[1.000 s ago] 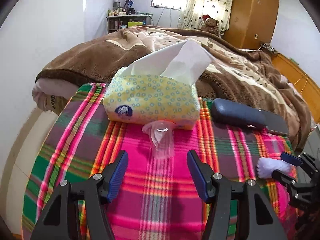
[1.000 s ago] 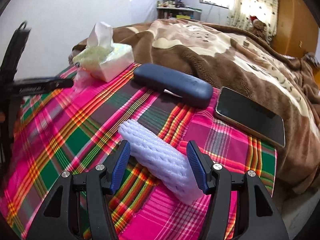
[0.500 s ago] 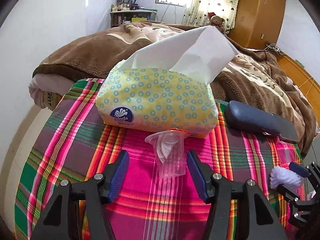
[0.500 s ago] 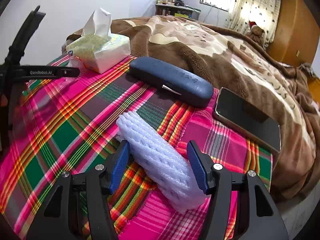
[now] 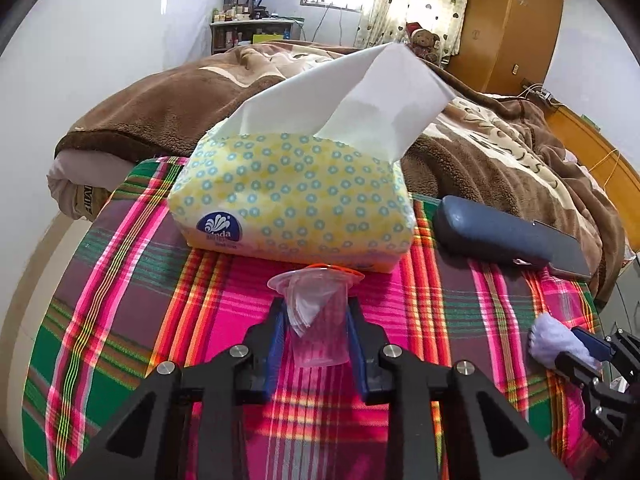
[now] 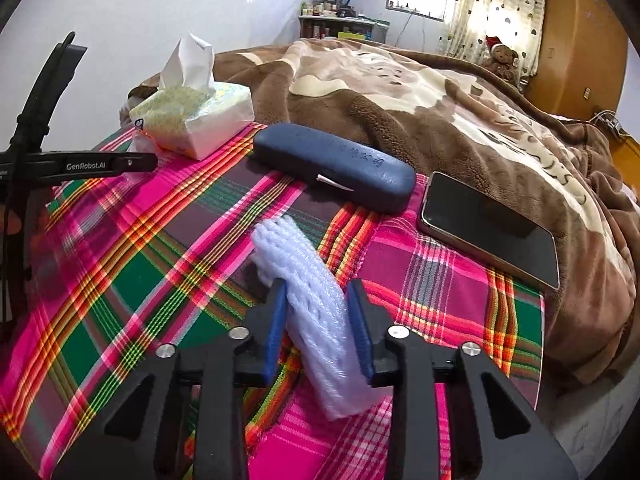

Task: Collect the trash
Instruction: 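Grasp the white foam net with the right tool while the left tool grasps the clear plastic cup, then carry the foam net and plastic cup over the bin and release both inside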

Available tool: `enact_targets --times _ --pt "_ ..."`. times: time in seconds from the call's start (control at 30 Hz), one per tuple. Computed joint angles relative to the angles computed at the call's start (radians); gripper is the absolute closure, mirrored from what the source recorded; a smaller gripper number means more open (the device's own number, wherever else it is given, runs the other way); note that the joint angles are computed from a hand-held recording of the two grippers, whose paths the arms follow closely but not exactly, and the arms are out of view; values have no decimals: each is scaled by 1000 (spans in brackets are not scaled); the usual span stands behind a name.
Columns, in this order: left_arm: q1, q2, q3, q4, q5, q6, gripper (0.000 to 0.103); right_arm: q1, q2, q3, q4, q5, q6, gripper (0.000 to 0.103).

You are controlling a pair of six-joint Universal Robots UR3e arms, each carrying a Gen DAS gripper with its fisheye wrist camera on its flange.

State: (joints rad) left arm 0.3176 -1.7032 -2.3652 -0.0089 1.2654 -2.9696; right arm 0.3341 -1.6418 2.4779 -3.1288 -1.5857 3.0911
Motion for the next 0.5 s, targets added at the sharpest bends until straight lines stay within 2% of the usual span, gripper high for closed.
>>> enact_targets --times 0.3,0.5 --pt "20 204 -129 -75 -40 35 74 -26 -116 31 63 52 53 80" --pt "42 432 -213 -216 -74 76 74 -41 -251 73 133 73 80 80"
